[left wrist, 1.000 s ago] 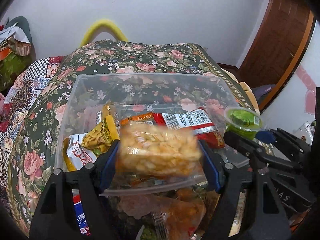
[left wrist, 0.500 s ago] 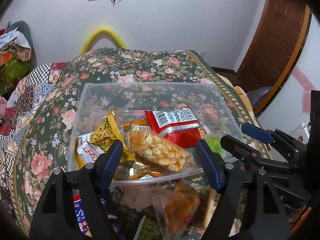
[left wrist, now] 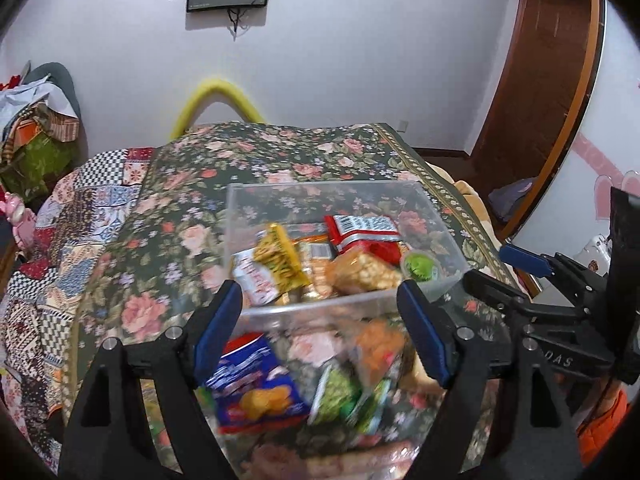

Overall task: Organize snacks
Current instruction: 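Grasp a green-edged cookie bag with the left gripper while the right grasps a square biscuit pack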

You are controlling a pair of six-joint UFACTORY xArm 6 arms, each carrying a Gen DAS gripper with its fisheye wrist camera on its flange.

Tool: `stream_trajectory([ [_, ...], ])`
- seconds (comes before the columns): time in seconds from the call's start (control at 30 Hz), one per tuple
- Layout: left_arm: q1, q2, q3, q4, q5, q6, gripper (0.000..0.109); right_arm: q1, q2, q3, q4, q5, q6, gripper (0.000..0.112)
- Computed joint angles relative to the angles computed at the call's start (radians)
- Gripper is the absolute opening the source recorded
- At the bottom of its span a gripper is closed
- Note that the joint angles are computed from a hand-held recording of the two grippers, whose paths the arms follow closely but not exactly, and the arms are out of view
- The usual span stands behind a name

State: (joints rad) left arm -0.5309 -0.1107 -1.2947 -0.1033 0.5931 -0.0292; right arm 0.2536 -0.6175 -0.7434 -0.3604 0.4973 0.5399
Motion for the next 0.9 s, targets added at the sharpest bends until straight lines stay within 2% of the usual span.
stream_trajectory([
  [0.17,0.054,-0.08,0.088,0.045,0.008,0.005,0.084,0.011,-0.025,0.033,0.022,0.024,0.01,0.072],
  [0.27,0.09,-0.108,0.132,0.05,0.017,0.01,0.086,0.015,-0.036,0.053,-0.005,0.045,0.042,0.072],
  [0.4,0.144,-0.124,0.182,0.055,0.033,-0.003,0.087,0.014,-0.052,0.086,0.023,0.066,0.037,0.072],
  [0.5,0.174,-0.121,0.211,0.058,0.044,0.014,0.087,0.011,-0.052,0.103,0.055,0.076,0.032,0.072],
  [0.6,0.194,-0.109,0.239,0.14,0.029,-0.034,0.087,0.013,-0.045,0.113,0.081,0.08,0.034,0.072],
  [0.67,0.205,-0.096,0.245,0.151,0.025,-0.043,0.087,0.016,-0.03,0.113,0.087,0.078,0.041,0.072],
  [0.9,0.235,-0.038,0.25,0.092,0.028,-0.045,0.087,0.044,0.045,0.08,0.083,0.073,0.063,0.075],
])
